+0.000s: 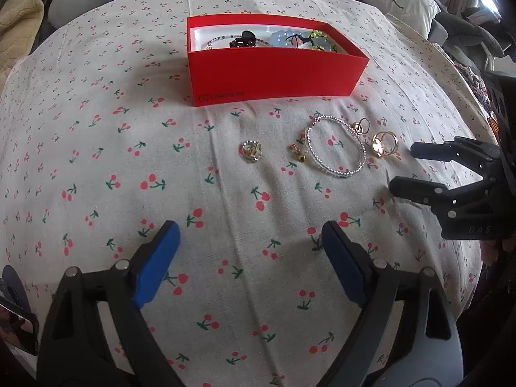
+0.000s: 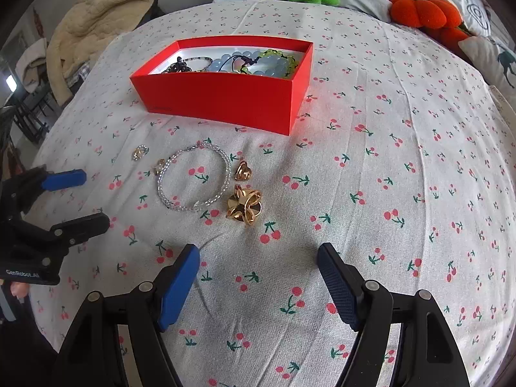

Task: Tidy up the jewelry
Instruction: 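Grasp the gold flower ring with the right gripper, then grasp the silver bead bracelet with the left gripper while the right holds the gold ring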

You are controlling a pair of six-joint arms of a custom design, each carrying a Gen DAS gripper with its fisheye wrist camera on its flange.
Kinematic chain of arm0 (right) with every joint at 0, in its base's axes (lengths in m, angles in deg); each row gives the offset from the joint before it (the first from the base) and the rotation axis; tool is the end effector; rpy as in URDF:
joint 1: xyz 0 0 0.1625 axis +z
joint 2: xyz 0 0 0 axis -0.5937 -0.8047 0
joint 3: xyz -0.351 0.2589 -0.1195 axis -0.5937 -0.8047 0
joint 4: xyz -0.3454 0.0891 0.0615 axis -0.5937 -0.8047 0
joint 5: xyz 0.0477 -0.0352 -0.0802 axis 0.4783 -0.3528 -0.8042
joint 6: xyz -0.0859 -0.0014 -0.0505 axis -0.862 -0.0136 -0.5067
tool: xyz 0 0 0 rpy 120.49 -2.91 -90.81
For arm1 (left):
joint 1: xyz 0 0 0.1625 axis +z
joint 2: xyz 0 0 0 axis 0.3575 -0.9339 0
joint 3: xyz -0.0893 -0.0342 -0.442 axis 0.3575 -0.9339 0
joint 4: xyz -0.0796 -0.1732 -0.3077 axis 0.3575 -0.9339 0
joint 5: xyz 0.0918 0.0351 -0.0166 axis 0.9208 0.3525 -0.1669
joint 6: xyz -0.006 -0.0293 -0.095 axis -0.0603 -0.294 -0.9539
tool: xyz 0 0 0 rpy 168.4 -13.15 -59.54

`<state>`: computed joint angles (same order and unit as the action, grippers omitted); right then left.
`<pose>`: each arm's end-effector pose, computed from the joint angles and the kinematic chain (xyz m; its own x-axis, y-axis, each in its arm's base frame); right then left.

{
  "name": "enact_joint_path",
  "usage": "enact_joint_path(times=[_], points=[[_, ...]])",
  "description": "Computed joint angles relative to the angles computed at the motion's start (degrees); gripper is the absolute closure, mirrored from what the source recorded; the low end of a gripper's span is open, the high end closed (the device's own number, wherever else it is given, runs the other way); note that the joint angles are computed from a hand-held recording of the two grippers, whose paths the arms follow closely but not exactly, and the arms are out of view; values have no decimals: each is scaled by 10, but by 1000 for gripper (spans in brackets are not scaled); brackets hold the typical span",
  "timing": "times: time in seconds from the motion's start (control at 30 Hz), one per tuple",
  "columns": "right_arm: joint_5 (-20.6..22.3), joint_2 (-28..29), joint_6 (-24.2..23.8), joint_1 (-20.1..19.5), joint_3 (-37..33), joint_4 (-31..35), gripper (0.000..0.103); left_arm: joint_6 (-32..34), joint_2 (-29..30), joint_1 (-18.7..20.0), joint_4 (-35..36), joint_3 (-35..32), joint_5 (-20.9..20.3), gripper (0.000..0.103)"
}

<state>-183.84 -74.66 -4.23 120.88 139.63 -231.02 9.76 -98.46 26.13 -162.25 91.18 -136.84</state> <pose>0.0218 -0.5597 0.2787 -0.7477 0.1264 0.6519 -0.2214 0.8781 -0.4241 -0.3413 -0.6326 -0.0549 -0.6042 0.6391 -0.4758 0.7116 0.7015 0.0386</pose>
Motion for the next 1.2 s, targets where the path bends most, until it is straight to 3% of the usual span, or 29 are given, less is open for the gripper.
enact_joint_path(times=[0.13,0.33,0.4,0.43,0.73,0.8,0.87,0.9,1.2], points=[[-1,11,-10,3,-14,1,36,-2,4,1,10,-12,-16,25],[17,18,-13,3,-37,22,64,1,5,0,22,-20,-46,45],[19,19,-16,2,-43,29,84,4,6,-1,25,-23,-56,50],[22,17,-15,2,-43,35,86,7,8,-1,26,-26,-61,51],[33,-10,-3,-4,-28,36,86,95,28,-10,-4,-52,-95,51],[35,-17,-4,-6,-22,30,86,116,36,-12,7,-67,-104,47],[37,-24,-1,-8,-19,31,86,136,45,-16,13,-80,-101,29],[39,-28,1,-10,-17,31,86,146,49,-18,8,-82,-96,26],[49,-48,12,-22,-7,40,86,176,94,-15,80,-158,-79,24]])
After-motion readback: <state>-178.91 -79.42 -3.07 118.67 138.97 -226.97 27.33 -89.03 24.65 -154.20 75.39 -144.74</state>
